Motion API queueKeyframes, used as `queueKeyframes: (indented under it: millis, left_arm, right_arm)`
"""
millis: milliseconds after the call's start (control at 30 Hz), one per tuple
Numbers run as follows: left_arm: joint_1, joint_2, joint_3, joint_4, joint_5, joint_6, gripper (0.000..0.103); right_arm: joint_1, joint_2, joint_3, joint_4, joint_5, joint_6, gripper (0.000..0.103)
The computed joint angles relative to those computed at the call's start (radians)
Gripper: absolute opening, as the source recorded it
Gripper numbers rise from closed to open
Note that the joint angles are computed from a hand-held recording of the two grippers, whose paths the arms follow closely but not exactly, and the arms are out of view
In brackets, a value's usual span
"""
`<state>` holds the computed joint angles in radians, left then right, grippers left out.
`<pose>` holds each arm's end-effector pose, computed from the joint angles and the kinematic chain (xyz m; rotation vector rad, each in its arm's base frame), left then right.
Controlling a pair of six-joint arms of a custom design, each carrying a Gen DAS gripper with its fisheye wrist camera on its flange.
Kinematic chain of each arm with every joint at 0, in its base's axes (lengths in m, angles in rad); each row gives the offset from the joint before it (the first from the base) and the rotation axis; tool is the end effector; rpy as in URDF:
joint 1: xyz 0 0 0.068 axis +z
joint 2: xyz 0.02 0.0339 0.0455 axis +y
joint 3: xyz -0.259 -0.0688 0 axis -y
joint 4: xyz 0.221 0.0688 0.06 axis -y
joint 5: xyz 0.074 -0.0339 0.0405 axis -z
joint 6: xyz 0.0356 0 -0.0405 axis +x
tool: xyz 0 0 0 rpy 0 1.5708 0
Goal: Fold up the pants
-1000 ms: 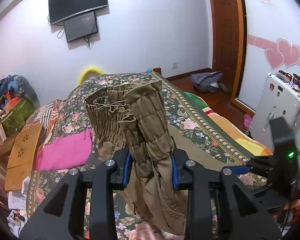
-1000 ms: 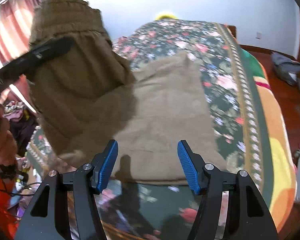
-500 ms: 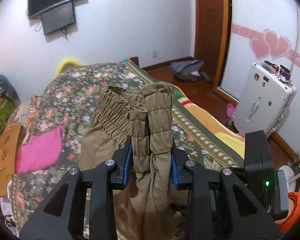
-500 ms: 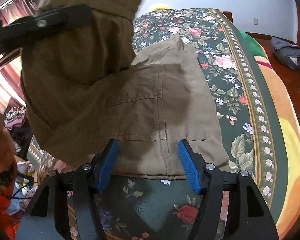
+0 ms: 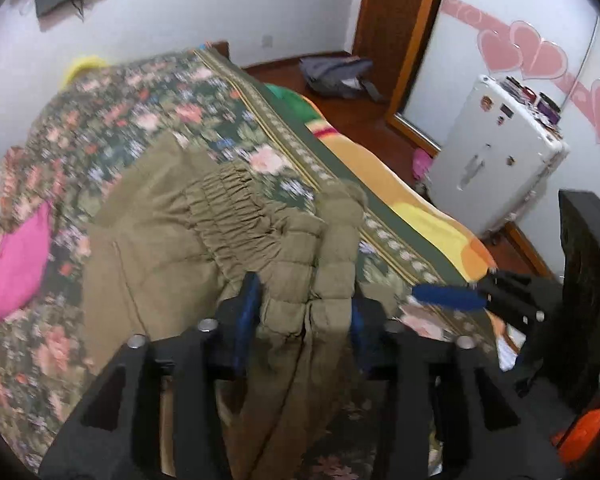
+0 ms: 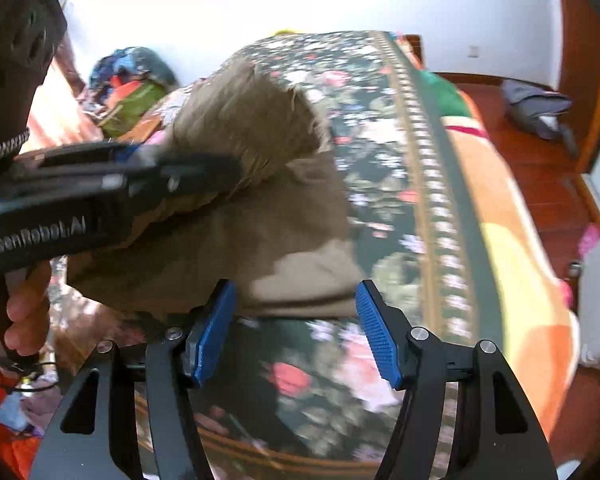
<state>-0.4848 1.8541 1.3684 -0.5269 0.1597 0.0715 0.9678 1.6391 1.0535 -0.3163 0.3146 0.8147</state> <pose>0.3280 -0.1791 0.2195 0.7727 2.4884 -0.3572 0.1916 0.2589 0.2151 -0.0528 2.4566 0.4186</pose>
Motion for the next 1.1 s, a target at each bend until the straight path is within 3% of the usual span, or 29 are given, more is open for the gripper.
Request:
queueKeyframes:
  millis: [67,333,500,733,933,1100]
  left_arm:
    - [-0.003,-0.002,-0.012,-0.005,0.027,-0.015,0.060]
    - [0.028,-0.142,-0.085,0.022,0.020,-0.009,0.061]
    - [0.129,-0.183,-0.071,0.068,0.000,0.017,0.068]
    - [0.284,0.022,0.104,0.066,-0.083,0.106,0.068]
    - [0.362,0.247,0.295,-0.025,-0.020,0.153,0.068]
    - [0.366,0.353,0.364,-0.060,0.003,0.195,0.069]
  right_arm:
    - [-0.004,-0.030,-0.022,-0.013,0.012,0.012,0.060]
    - [0.010,-0.087,-0.036,-0.063,0.069,0.045,0.060]
    - [0.013,-0.079,0.005,-0.073,0.090,0.018,0.060]
    - [0.021,-0.039,0.092,-0.060,0.110,-0.021,0.062]
    - [0.021,0.053,0.174,-0.045,0.087,0.038,0.065]
    - [0.013,0.158,0.270,-0.083,0.060,0.079,0.066]
